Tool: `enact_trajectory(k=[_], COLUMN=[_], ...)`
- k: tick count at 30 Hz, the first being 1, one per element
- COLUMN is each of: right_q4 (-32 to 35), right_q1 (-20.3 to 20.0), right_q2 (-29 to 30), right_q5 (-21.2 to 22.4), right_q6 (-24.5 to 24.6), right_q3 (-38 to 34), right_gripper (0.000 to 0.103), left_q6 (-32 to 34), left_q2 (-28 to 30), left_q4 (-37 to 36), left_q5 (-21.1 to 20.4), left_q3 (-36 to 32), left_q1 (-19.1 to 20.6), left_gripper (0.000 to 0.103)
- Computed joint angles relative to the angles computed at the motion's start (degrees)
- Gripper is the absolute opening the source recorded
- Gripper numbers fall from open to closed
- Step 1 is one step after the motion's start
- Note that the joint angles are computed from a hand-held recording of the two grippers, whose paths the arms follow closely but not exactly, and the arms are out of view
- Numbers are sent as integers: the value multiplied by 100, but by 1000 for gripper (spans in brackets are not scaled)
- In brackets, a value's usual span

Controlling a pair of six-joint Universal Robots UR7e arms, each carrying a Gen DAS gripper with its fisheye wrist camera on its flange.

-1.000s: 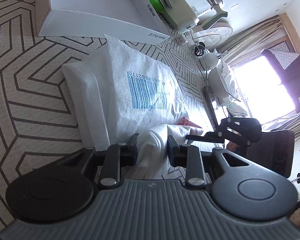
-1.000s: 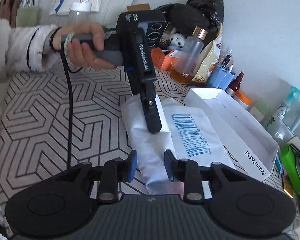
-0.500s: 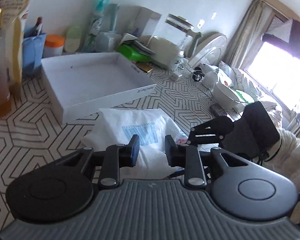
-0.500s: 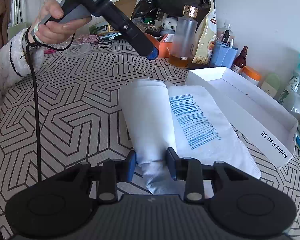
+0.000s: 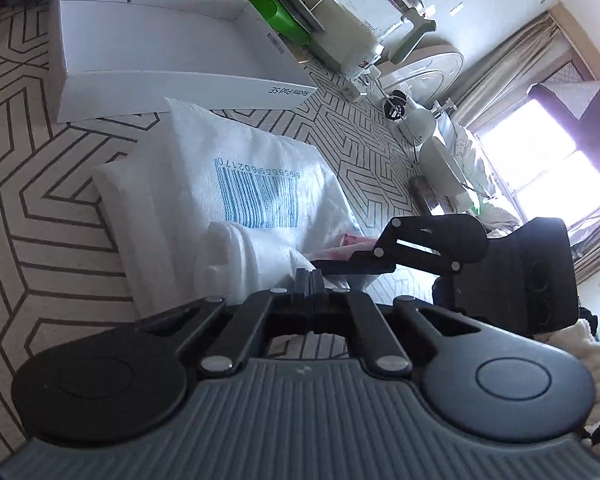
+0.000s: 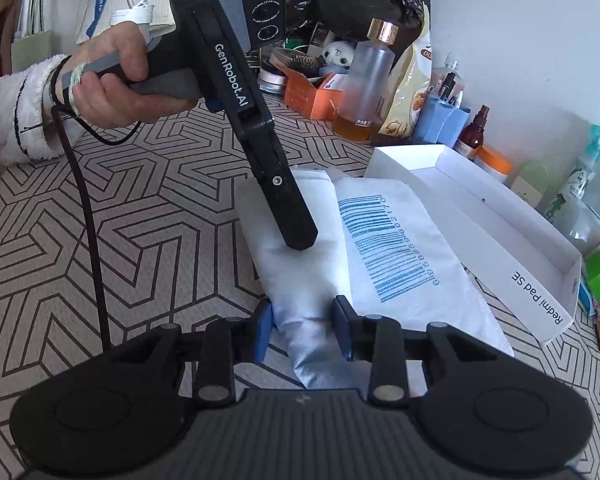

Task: Fold shopping bag
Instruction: 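Grasp the folded bag edge with the left tool while the right tool holds the bag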

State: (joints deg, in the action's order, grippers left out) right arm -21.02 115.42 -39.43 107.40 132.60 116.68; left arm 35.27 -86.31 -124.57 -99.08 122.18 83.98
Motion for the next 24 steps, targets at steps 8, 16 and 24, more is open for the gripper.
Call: enact_trajectory(k=[8,16,24], right_q4=[1405,3253,3902], right_q1=[-416,-1255,-1837], right_q2=[-108,-34,123], right_q5=[-691,-1993,-2875], right_q6=[984,2356,2755], right_q3=[-560,-1394,-1668], right_gripper=[33,29,27], left_q6=[-292,-3,117], left_q2=[56,-241,98], left_q4=[-102,-340,38], left_q5=[12,429,893], left_q3=[-60,-23,-130], left_q1=[97,-545,-738], left_gripper=[3,6,5])
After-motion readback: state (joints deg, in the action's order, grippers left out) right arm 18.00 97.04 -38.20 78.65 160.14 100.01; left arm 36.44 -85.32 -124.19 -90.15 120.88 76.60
